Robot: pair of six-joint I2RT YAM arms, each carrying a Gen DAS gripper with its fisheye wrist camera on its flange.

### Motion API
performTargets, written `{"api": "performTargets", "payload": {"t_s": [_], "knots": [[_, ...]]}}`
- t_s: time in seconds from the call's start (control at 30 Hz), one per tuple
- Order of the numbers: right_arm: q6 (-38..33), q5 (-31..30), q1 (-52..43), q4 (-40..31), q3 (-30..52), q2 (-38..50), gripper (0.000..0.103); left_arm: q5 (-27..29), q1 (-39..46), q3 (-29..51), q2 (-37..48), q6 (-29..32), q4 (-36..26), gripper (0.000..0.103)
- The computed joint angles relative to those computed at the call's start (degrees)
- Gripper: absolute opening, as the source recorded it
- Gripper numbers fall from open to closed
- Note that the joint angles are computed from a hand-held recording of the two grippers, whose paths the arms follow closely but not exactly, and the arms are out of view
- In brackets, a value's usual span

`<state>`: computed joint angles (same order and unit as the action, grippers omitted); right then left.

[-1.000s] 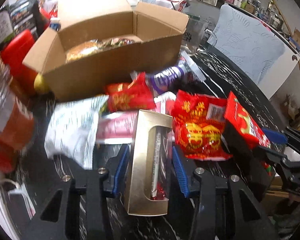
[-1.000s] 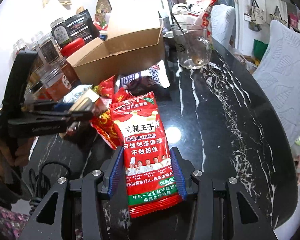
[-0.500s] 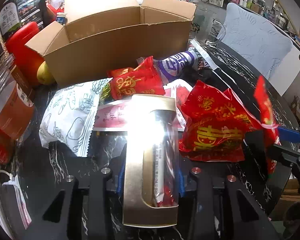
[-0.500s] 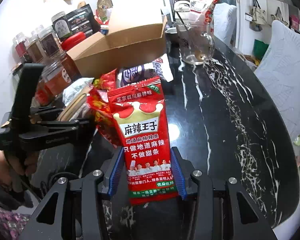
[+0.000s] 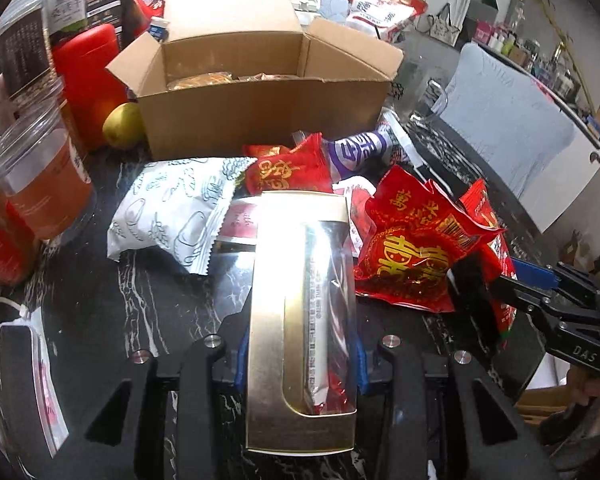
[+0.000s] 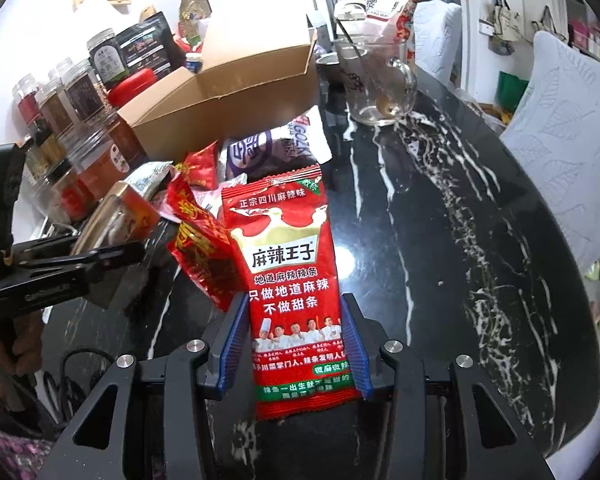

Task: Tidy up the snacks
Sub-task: 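Carry the gold box and red spicy-strip packet into the cardboard box with both tools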

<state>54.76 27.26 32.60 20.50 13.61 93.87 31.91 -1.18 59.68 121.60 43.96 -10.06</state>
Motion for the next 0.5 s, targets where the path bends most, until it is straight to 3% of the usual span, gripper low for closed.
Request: {"api": "performTargets", "payload": {"t_s": [0.27, 0.5], "knots": [[0.61, 2.11, -0.53, -3.00, -0.35, -4.34, 0.044, 2.56, 0.52, -0.62, -3.92, -1.61, 1.53, 0.038], [-3.78, 2.68, -2.20, -4.75, -0.13, -10.38, 0.044, 4.91, 0.07, -0.30, -6.94, -3.74, 3.40, 0.038]]}}
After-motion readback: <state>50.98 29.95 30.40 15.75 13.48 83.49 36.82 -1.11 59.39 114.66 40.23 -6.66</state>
